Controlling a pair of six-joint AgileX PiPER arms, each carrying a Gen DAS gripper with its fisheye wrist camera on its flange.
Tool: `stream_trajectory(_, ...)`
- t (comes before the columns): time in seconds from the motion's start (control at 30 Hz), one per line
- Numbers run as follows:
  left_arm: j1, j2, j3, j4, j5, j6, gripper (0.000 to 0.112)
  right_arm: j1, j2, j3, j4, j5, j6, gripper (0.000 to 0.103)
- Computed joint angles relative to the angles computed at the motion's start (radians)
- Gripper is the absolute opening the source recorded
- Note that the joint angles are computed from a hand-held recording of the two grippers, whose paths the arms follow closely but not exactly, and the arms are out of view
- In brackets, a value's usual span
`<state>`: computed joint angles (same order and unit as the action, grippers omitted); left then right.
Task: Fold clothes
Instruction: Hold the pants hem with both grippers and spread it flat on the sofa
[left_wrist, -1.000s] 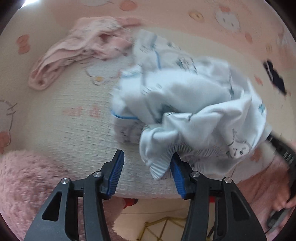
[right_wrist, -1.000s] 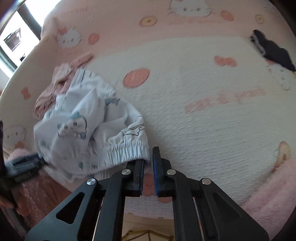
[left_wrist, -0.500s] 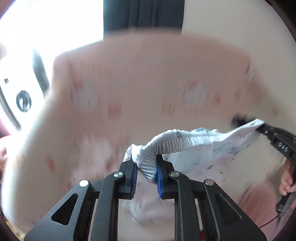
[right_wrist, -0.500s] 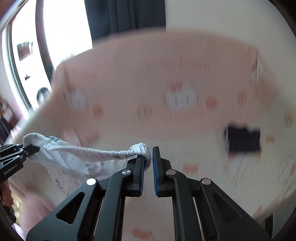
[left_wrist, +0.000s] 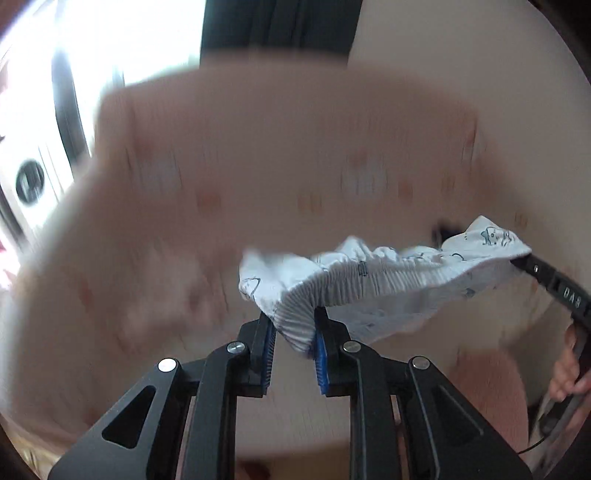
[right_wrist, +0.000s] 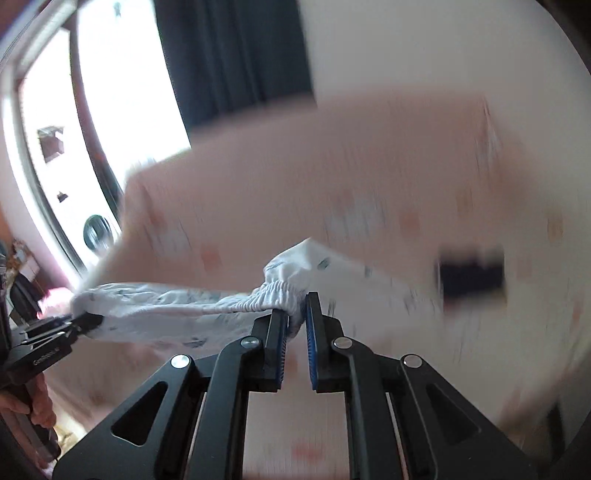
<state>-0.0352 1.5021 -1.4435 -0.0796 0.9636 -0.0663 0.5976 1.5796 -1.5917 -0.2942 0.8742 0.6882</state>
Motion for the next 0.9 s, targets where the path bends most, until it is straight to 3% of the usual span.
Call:
stream_trajectory(0.1,-0.058,0.054,0.209,0.055,-0.045,-0.059,0.019,-0.003,0.029,0.250,0.128,-0.049,0.038,0.008)
stream_trajectory(0.2,-0.045,0.077,0.310,0.009,-0.082,-0.058,0.019,0.019,0.070,0.337,0.169,-0.066,0.044,0.008)
stream_trajectory(0.27,-0.073,0.038,0.392,0.011,-0.115,-0.109,0.023,0.021,0.079,0.355,0.171,-0.070,0.048,0.009)
stream_trajectory(0.33,-0.075,0.040,0.436,0.023,-0.148,-0.125,0.037,0.008,0.099,0.348,0.171,-0.062,0.050,0.009)
stream_trajectory(0.53,-0.097,0.003,0.520,0.038,-0.235,-0.174,0.039,0.002,0.139,0.360,0.153,-0.034,0.062,0.011)
stream_trajectory(0.7,-0.166,-0.071,0.550,0.143,-0.330,-0.240,0.039,0.012,0.118,0.384,0.180,-0.111,0.007,0.011)
stream_trajectory(0.8,-0.246,-0.051,0.515,0.339,-0.267,-0.339,0.040,0.019,0.094,0.408,0.197,-0.185,-0.018,0.012)
stream_trajectory(0.9,-0.349,-0.034,0.490,0.528,-0.142,-0.420,0.044,0.014,0.061,0.448,0.219,-0.257,-0.033,0.012)
